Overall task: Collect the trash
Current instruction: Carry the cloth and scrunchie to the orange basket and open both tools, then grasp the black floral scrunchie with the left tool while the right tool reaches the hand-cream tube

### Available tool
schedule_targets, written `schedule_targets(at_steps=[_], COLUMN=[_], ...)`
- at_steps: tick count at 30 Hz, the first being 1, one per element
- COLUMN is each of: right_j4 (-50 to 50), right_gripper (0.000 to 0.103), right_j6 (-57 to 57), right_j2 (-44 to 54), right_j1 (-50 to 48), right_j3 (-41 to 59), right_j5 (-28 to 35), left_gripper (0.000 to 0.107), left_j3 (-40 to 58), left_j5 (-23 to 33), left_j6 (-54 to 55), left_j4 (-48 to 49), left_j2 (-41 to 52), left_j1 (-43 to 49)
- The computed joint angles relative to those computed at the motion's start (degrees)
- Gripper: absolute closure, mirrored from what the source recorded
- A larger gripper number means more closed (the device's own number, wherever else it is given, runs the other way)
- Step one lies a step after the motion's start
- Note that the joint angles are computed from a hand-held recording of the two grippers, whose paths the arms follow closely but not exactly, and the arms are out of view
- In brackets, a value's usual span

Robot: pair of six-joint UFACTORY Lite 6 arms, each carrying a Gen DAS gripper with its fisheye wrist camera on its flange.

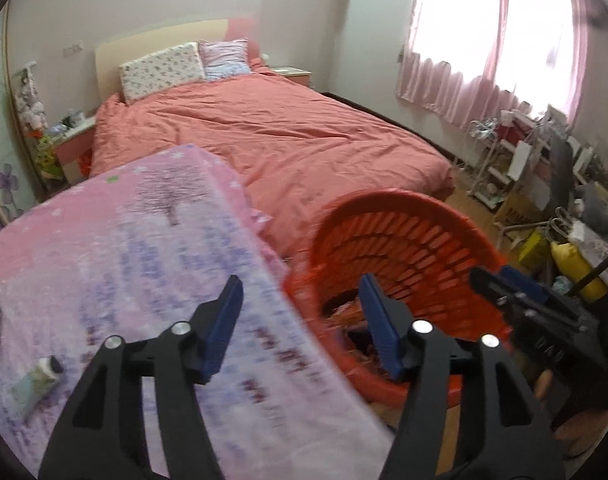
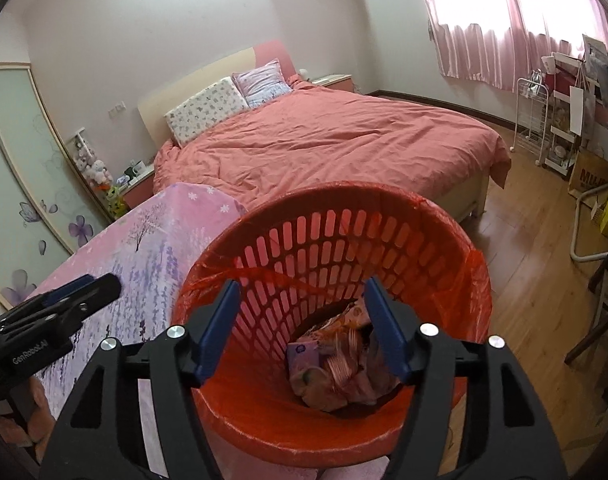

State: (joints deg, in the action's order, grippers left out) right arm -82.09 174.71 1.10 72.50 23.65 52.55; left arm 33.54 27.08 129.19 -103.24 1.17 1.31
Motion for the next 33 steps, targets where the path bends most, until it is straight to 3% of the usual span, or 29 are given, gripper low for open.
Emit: schedule_targets(at_steps=[7, 12, 16, 19, 23, 28, 30, 33], right_j4=[4.93, 5.28, 5.07, 5.36, 6.08, 7.09, 7.71, 8.26], right_gripper=[0.034, 0.034, 0.034, 0.034, 0.034, 0.034, 0.034, 0.034], right_j6=[-7.58, -12.27, -16.16, -19.58, -23.64, -28.13, -30.01, -32.71], right_j2=[5.23, 12.17, 17.43, 21.23, 25.4, 29.87, 31.65, 34.54], right_j1=[3.08, 3.33, 2.86, 2.29, 2.07, 1.76, 1.87, 2.06], right_j3=[7.81, 16.74, 23.7, 28.75, 34.92, 41.96, 45.05, 50.02], right_j5=[1.92, 0.73, -1.04, -2.55, -3.71, -4.78, -4.98, -5.62], left_gripper=[0.025, 0.021, 0.021, 0.021, 0.021, 0.045, 0.066, 0.081], left_j3=[5.04, 22.31, 40.13, 55.13, 71.31, 83.18, 90.2, 89.83], left_j5=[5.11, 3.48, -1.52, -4.58, -3.77, -2.6, 1.23, 1.05], left_j6=[7.59, 6.71, 3.57, -11.8, -34.29, -52.43, -59.77, -58.91], left_j4=[5.26, 6.59, 4.67, 16.77, 37.08, 53.45, 60.03, 59.83], left_j2=[3.68, 17.92, 31.67, 41.96, 53.17, 61.74, 66.24, 66.22], left_j1=[21.65, 34.28, 39.38, 40.69, 40.26, 38.06, 37.83, 38.49])
